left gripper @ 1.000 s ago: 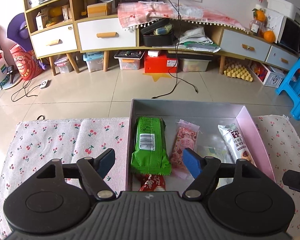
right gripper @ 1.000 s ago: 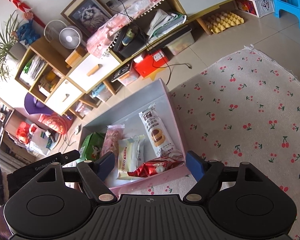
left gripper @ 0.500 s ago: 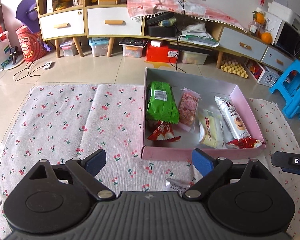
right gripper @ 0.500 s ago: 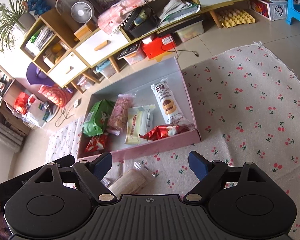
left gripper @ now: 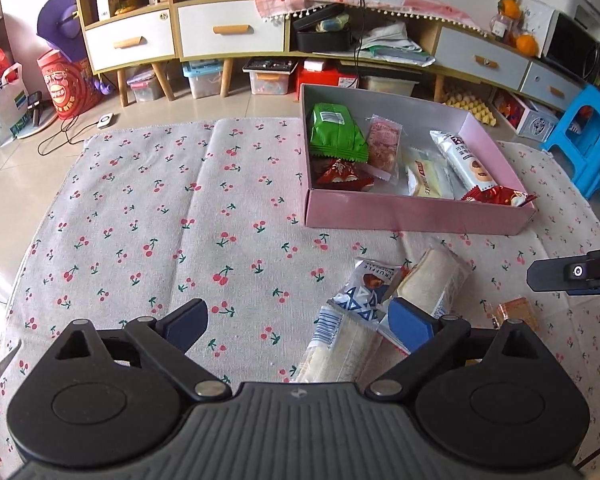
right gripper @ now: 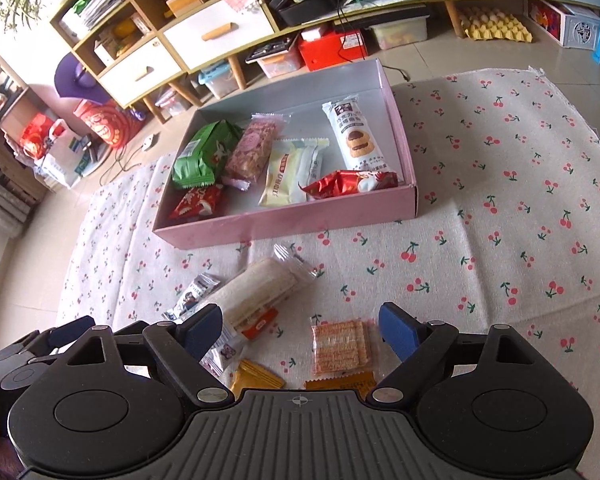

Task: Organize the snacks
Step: 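Move both open grippers back from the box to the snack pile, then grasp a clear-wrapped bread packet with the left gripper while the right grasps another bread roll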

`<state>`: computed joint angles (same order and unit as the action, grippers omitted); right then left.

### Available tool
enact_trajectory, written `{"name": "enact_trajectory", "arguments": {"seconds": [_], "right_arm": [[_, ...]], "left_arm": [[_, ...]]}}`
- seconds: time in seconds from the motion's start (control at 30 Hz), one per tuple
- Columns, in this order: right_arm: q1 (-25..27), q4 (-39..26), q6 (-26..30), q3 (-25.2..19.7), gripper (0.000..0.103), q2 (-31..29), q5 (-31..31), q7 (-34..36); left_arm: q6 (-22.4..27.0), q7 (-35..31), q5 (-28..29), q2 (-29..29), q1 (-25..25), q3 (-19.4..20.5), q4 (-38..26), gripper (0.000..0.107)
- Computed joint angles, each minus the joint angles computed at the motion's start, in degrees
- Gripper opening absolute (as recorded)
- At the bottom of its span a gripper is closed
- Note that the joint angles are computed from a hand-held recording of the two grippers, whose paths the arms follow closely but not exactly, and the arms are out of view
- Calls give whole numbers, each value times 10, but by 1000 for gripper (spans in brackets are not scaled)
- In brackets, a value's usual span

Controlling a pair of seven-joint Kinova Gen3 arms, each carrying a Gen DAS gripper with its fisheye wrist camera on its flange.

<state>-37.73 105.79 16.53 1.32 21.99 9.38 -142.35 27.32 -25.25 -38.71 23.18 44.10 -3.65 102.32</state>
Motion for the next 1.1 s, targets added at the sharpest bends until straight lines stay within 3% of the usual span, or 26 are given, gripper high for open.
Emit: {"name": "enact_trajectory", "arguments": {"seconds": [0.23,0.43,0.6,0.87,1.1], "right_arm": [[2,-24,22,-16,87,21,-5,16],[-9,-25,-25,-7,87,35,-12,16],[6,-50,-43,-27,87,61,-51,33],[-73,-119,13,53,87,112,-23,-2],[-77,-127,53,48,87,124,25,-8]], "left_arm": [[-19,-25,17,-11,-19,9,28,97],[-46,-61,45,-20,-40,16,55,96],[-63,-123,86,-26,-67,33,69,94],[-63,-189,134,-28,-77,40,71,93],[-71,-227,151,-27,-73,36,74,89]]}}
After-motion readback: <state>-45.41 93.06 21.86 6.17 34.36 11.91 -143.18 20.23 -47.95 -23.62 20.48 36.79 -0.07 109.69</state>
